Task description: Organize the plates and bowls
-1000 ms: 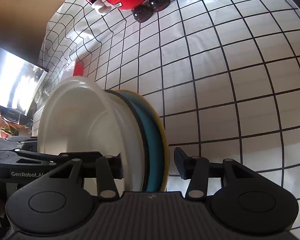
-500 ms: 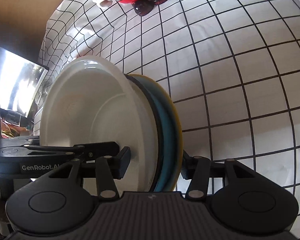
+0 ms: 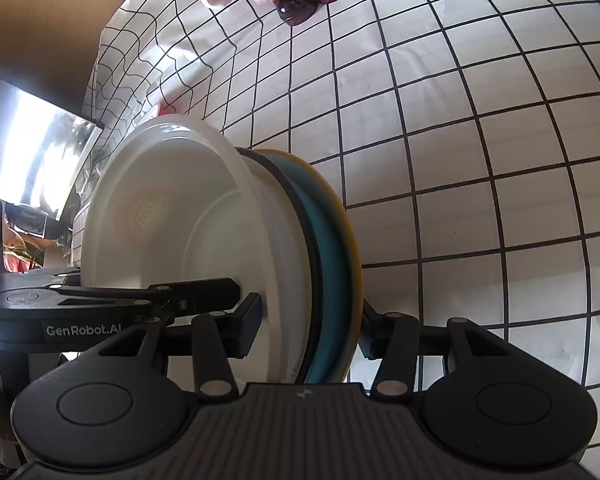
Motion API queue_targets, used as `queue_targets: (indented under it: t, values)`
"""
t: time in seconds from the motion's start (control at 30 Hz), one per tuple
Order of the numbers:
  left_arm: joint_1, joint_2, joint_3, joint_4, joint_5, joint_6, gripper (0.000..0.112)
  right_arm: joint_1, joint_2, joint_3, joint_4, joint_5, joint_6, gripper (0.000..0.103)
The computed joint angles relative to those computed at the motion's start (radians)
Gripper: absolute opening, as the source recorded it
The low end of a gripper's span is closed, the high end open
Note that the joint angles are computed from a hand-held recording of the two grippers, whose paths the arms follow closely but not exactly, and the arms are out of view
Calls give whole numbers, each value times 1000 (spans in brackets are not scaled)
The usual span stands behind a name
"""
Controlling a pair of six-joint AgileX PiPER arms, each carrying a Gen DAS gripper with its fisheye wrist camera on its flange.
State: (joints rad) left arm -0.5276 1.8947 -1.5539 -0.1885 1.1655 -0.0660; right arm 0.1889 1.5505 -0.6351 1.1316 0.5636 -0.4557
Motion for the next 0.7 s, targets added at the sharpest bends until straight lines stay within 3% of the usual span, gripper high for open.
queue_targets:
  t: [0.23, 0.7]
  values:
    - [-25, 27, -41, -15, 40, -11, 57, -10, -46, -13, -177, 8, 138, 47]
    - [-51, 16, -18, -6, -7, -22, 60, -95, -53, 31, -74, 57, -5, 48]
